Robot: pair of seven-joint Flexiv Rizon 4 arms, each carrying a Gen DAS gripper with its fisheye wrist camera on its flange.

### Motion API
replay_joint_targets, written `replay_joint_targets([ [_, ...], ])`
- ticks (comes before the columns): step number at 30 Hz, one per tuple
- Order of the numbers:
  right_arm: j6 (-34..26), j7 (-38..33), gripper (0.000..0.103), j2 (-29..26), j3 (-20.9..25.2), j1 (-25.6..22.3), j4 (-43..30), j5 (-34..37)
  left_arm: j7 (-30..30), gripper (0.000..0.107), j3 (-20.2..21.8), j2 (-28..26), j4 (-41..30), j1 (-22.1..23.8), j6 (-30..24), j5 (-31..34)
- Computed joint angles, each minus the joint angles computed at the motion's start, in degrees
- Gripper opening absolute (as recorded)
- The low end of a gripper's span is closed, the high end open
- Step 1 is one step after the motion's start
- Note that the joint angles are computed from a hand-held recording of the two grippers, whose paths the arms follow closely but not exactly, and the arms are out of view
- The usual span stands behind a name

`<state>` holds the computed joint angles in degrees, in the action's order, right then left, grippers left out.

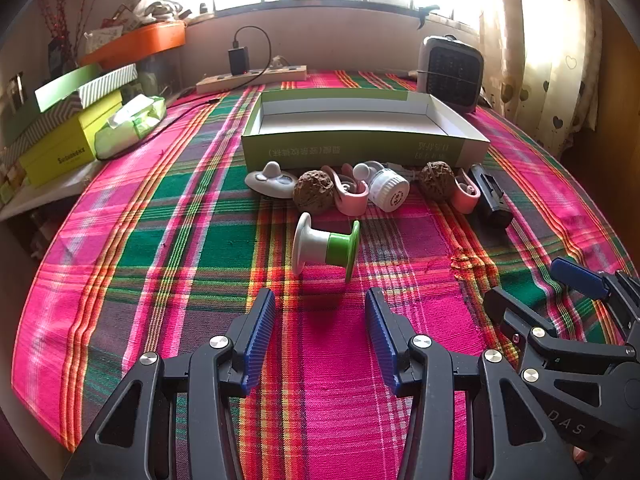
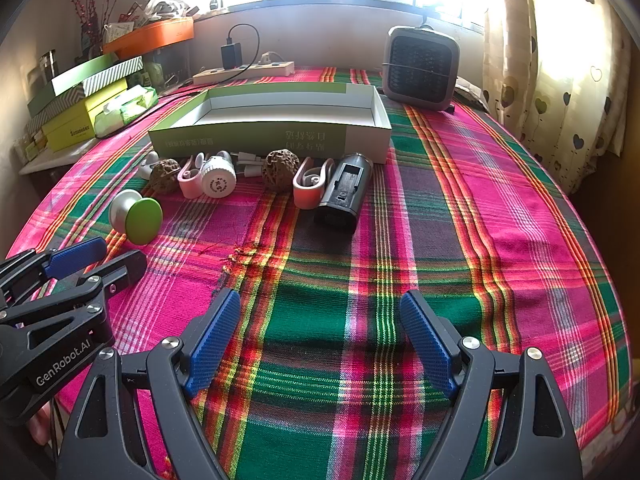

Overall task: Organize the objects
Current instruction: 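Move the right tool toward the black flashlight beside the tray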

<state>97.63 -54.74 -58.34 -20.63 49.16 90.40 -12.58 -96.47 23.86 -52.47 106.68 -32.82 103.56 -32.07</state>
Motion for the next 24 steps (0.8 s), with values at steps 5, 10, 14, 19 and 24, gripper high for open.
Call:
replay_joint_targets([
  [5, 0.07, -0.11, 0.082, 0.00, 0.00, -0.04, 0.04, 0.07, -0.06, 0.044, -0.03, 0.06, 0.07, 0.06, 0.04, 0.13],
  [10, 0.05, -0.18, 0.082, 0.06, 0.04, -0.07, 0.05, 0.11, -0.08, 0.044, 0.08, 0.03, 0.03, -0.04, -0.04, 0.14],
  [14, 0.03, -0.25, 0.082, 0.13, 0.16, -0.14, -0.01, 0.09, -0.12, 0.044, 0.03, 0.06, 0.00, 0.00, -0.07, 0.22],
  [19, 0.20, -0.55, 0.082, -0.13, 0.72, -0.71, -0.28, -0.13, 0.32, 0.044, -1.03, 0.58, 0.18, 1.04, 0.11, 1.11],
  [24, -0.43, -1.38, 0.082, 0.55, 2.18, -1.82, -0.45, -0.84, 1.49, 0.044, -3.20, 1.42, 0.68, 3.11, 0.81, 2.42],
])
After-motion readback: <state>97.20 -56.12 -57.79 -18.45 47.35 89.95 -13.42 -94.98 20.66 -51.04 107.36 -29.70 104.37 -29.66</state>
